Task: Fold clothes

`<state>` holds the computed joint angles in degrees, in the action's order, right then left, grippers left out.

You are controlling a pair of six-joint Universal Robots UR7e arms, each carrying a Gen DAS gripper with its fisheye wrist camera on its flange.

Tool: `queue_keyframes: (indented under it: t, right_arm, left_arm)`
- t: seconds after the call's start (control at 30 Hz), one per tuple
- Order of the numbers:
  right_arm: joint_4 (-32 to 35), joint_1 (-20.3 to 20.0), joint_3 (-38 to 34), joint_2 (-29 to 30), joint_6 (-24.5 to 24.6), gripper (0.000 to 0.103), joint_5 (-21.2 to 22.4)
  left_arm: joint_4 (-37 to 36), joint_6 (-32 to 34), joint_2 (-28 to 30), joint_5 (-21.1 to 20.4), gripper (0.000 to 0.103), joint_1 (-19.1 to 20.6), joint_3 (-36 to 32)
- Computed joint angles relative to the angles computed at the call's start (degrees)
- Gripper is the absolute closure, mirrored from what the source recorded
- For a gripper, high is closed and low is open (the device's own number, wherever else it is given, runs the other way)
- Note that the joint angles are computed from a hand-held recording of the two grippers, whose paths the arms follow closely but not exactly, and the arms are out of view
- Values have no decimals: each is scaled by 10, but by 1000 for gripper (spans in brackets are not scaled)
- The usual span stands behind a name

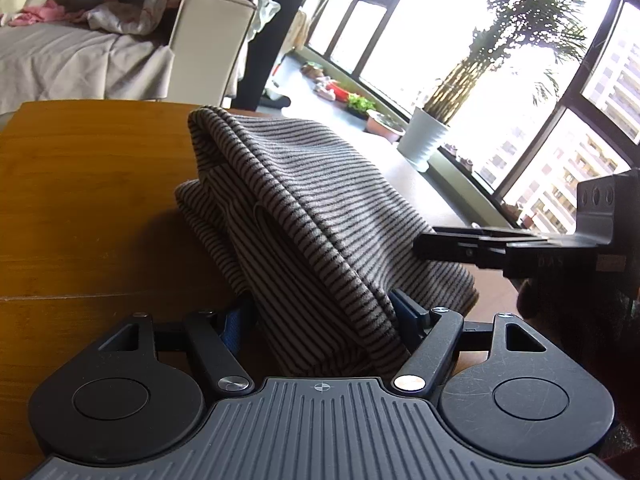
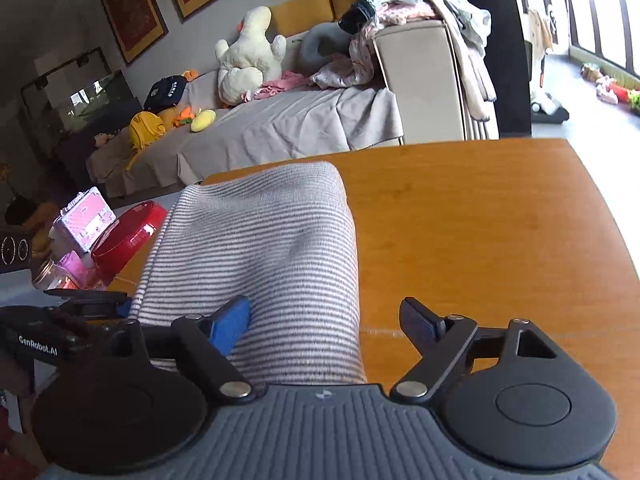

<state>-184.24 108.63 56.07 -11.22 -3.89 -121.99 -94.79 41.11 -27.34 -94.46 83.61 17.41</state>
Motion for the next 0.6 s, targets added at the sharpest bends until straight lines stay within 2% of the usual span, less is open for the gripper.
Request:
queue_keyframes:
  t: [0.13, 0.33, 0.43, 0.47, 0.5, 0.53, 0.6]
  right_arm:
    - [-21, -5, 30, -6, 35, 19, 25]
    - [-38, -3, 39, -3, 37, 21, 28]
    - [-48, 9, 26, 6, -6, 32, 1]
    - [-56, 17, 12, 16, -32, 32, -24]
    - [-68, 27, -11, 31, -70, 34, -55]
    - [-89, 38, -38, 51, -129, 36, -82]
    - [-119, 54, -58, 67, -212, 36, -80]
  left_arm:
    - [-14, 0, -12, 5, 25, -2, 23]
    - [-31, 1, -28, 13, 25, -5, 52]
    - [-30, 0, -28, 12, 25, -5, 47]
    - [-27, -2, -25, 7, 25, -4, 38]
    - [-27, -5, -24, 0, 25, -2, 29]
    - [-27, -9, -22, -7, 25, 1, 19]
    - [-43, -26, -19, -17, 24, 7, 2]
